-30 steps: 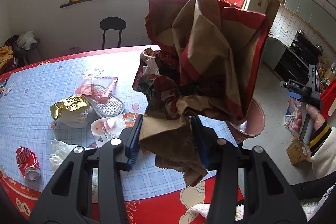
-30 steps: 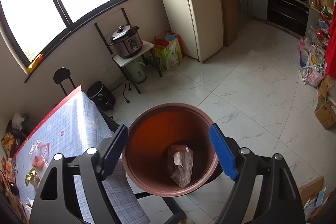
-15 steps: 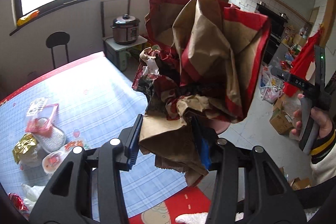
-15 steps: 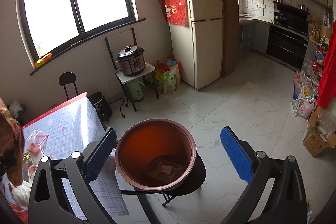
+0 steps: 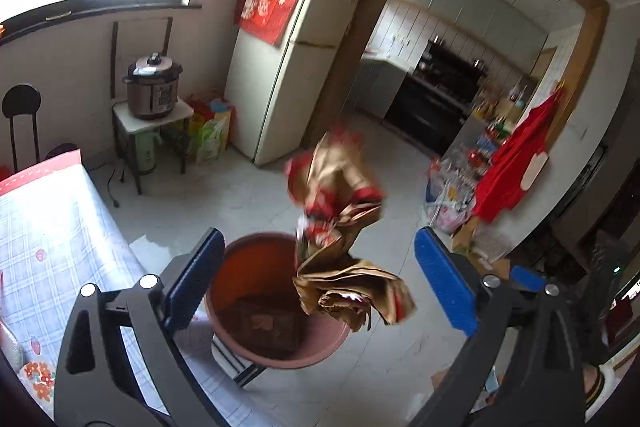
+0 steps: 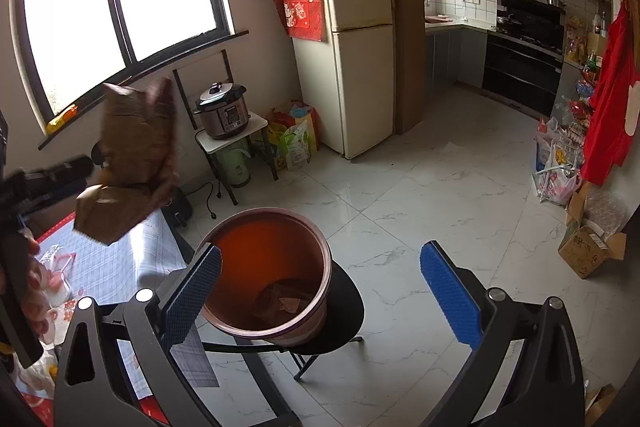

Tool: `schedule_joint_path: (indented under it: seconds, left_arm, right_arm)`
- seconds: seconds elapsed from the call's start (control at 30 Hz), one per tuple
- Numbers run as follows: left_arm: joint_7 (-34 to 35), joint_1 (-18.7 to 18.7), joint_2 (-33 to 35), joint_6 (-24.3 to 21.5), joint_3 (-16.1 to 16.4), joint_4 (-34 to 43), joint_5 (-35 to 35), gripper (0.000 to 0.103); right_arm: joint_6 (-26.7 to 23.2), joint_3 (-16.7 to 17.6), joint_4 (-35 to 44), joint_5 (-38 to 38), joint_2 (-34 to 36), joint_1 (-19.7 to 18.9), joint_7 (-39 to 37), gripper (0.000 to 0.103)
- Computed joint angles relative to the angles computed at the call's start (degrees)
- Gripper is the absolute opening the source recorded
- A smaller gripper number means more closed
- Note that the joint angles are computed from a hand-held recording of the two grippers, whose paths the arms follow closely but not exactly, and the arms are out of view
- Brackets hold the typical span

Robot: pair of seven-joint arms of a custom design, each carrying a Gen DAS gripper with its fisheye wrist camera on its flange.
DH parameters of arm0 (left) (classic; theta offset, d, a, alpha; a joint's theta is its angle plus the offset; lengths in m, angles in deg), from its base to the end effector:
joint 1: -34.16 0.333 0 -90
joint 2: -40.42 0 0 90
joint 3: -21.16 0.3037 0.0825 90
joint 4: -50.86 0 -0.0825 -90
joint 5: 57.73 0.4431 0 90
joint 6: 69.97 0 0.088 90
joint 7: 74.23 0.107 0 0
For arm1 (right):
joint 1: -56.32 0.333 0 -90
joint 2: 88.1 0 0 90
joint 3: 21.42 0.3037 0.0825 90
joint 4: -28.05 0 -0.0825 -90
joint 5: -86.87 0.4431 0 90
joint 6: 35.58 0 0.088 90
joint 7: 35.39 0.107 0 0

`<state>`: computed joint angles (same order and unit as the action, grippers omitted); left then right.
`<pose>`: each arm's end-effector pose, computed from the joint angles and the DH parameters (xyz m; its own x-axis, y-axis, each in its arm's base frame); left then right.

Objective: Collect trash
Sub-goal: 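Open both tools above the bin to drop the container and bag, then return both tools to the table toward the white plastic bag and red can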

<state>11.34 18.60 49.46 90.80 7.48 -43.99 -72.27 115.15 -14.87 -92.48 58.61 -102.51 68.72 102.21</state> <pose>0.6360 -0.3281 0.6099 -0.3665 -0.8657 0.3408 -0.6280 -0.0401 -0.7772 0.5530 0.2075 0.5854 -0.1039 -0.9883 -0.1119 -0.6419 0.1526 -0.7515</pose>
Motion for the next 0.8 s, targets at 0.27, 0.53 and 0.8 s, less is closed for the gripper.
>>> schedule_joint_path:
  seconds: [0.27,0.53,0.8]
  left_arm:
    - [-15.97,0.95,-12.18,3.71,2.18,-12.7,17.14,0.097]
    - [-34.53,14.69,-33.56,-0.77,-3.2,-32.64,28.81,0.097]
    - [-36.3,25.8,-60.18,-11.7,-2.09,-51.3,28.07,0.097]
  right_arm:
    - [1.41,0.46,2.43,-0.03,2.11,0.75,-0.16,0.098]
    - [2.25,1.36,10.16,1.2,9.07,4.56,-3.22,0.098]
    - [2.51,2.76,17.84,3.81,15.88,10.67,-6.19,0.098]
